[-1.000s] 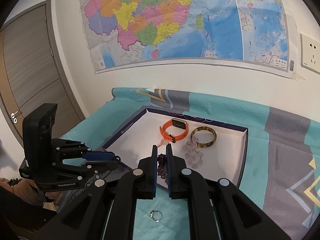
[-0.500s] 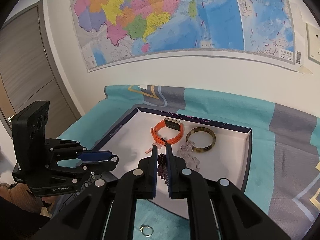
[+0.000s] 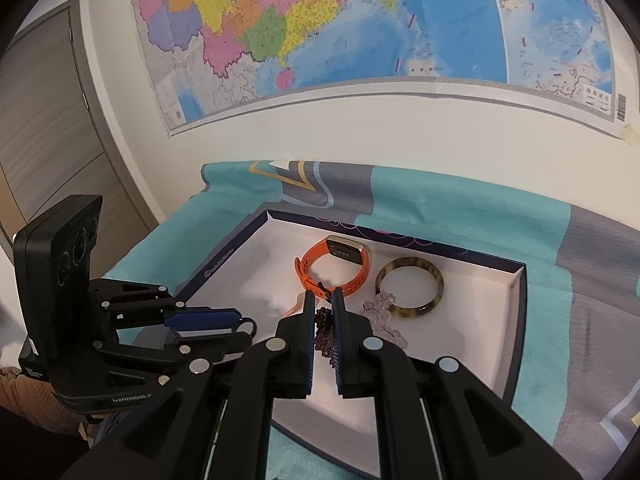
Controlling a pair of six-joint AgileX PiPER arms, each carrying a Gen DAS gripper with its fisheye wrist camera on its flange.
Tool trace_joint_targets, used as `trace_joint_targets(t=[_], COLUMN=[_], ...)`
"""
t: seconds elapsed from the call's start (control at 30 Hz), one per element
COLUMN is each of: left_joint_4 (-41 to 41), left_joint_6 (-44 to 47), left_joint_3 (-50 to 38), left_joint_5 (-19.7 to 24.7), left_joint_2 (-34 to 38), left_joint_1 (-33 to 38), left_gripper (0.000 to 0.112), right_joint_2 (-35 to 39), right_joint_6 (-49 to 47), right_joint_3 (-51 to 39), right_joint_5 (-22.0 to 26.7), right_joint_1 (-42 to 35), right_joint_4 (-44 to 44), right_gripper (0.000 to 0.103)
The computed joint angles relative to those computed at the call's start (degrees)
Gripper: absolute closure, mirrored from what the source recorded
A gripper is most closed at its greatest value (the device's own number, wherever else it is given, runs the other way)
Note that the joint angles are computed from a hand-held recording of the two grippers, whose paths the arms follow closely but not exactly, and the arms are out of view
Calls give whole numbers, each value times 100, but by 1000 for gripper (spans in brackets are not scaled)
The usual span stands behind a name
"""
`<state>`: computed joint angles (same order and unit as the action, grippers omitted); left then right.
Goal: Organize jewelry
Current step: 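Carry the black ring into the box with the left tool while the right tool carries the beaded bracelet, then open the left tool to drop the black ring while the right tool releases the beaded bracelet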
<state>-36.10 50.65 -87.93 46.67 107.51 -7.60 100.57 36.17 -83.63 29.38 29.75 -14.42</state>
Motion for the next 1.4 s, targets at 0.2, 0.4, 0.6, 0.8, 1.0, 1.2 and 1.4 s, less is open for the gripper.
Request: trace_joint_targets(t=[0.2, 0.4, 0.6, 0.8, 1.0, 1.2, 1.4], left_joint_4=[194, 339, 594, 702, 791, 835, 772], left_joint_6=[-236, -469, -785, -916, -1019, -1068, -1020], left_joint_3=[-251, -534, -801, -921, -1024, -1105, -1059], left_joint_5=[38, 158, 239, 252, 253, 259, 234], left_joint_2=[219, 410, 670, 815, 870, 913, 890], left_joint_1=[-109, -194, -304, -358, -407, -465, -466], left_gripper=[90, 90, 90, 90, 90, 90, 89], right_joint_2=[102, 160, 159, 196, 222, 201, 171], right_joint_6=[-245, -277, -300, -333, -303, -84, 50], right_joint_3=[-20, 5, 143, 188, 255, 345, 407], right_joint_5=[-147, -230, -288, -227, -183, -142, -113], right_joint_1=[-116, -170, -264, -294, -316, -309, -314], right_joint_4=[305, 336, 432, 449, 435, 240, 141], right_gripper=[96, 96, 96, 96, 96, 95, 92])
